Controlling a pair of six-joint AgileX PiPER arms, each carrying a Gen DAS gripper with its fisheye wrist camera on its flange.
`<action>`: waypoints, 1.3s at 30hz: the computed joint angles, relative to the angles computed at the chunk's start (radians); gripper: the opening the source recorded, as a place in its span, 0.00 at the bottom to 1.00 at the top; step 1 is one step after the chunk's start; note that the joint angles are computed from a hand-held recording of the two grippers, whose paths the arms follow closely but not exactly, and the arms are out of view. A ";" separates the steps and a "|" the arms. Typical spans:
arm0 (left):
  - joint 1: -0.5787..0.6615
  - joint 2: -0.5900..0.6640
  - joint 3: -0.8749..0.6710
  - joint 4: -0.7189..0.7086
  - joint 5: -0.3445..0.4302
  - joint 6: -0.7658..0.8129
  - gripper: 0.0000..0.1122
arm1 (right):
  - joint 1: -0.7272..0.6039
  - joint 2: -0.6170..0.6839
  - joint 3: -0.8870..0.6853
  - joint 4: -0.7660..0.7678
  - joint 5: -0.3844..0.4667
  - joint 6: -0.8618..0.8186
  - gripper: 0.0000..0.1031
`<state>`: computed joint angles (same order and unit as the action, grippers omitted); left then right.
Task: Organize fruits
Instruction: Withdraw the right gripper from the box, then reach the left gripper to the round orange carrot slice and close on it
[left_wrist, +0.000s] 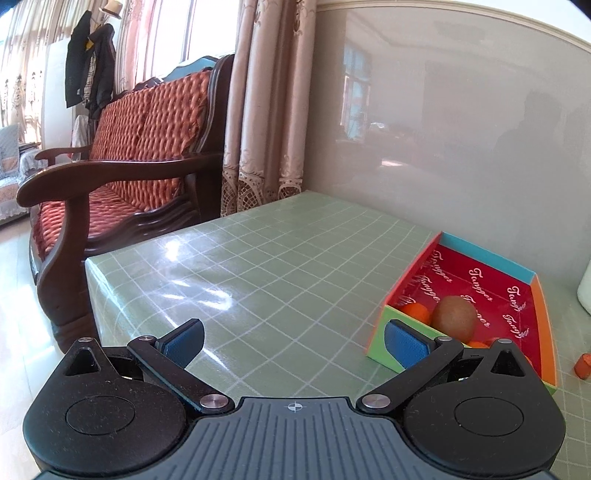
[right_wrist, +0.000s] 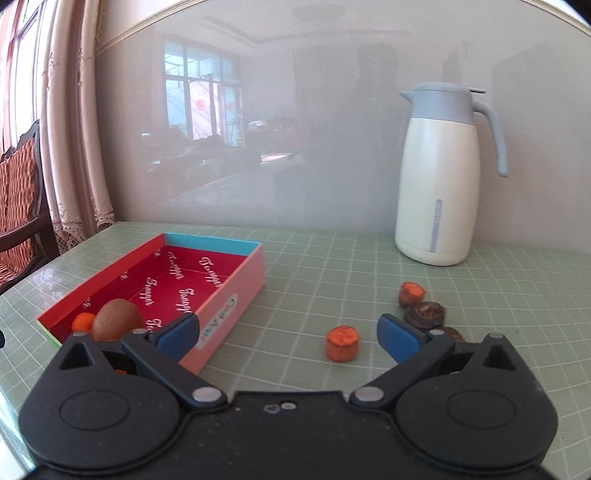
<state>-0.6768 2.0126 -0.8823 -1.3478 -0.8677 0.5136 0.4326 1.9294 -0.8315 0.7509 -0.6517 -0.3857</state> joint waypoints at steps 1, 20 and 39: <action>-0.008 0.005 -0.012 -0.007 0.000 0.013 0.92 | -0.006 -0.007 0.012 0.001 -0.006 0.002 1.00; -0.158 0.123 -0.243 -0.032 0.027 0.183 0.92 | -0.242 -0.124 0.229 -0.029 -0.077 0.148 1.00; -0.277 0.271 -0.501 -0.033 0.079 0.404 0.92 | -0.417 -0.144 0.347 -0.017 -0.157 0.157 1.00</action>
